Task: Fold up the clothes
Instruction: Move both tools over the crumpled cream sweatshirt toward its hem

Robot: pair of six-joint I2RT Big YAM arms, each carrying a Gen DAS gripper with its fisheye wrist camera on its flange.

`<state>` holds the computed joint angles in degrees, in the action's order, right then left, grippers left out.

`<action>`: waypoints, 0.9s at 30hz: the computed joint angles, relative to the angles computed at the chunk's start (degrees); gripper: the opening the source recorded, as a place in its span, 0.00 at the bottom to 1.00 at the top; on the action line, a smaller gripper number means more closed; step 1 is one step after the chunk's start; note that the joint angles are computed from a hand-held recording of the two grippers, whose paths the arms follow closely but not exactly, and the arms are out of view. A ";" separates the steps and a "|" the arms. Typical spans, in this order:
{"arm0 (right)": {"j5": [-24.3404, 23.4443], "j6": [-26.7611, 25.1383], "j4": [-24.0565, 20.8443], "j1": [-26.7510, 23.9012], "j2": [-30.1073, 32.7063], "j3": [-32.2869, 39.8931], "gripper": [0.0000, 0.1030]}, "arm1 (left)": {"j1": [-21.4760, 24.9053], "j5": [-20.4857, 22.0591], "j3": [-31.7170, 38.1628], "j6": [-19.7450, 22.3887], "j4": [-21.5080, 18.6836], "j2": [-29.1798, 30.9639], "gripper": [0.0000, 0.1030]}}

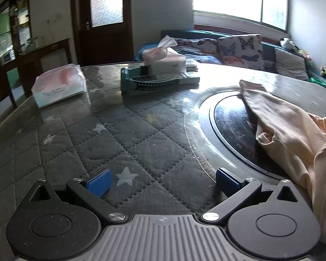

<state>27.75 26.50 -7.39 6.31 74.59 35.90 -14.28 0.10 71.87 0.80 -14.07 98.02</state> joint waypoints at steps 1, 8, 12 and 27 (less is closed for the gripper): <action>0.29 0.26 -0.26 0.29 -0.07 0.10 1.00 | -0.08 -0.34 0.01 -0.27 -0.05 0.01 1.00; 2.31 3.55 -4.36 3.59 -2.22 0.77 1.00 | 0.38 1.99 -4.32 0.74 1.90 -2.92 1.00; 2.58 4.02 -6.16 5.91 -3.72 0.78 1.00 | -2.61 -1.51 -7.50 -0.66 1.67 -5.75 1.00; 3.02 3.90 -6.00 16.49 -11.10 -2.50 1.00 | -7.09 1.03 -11.62 -0.23 -1.23 -11.54 1.00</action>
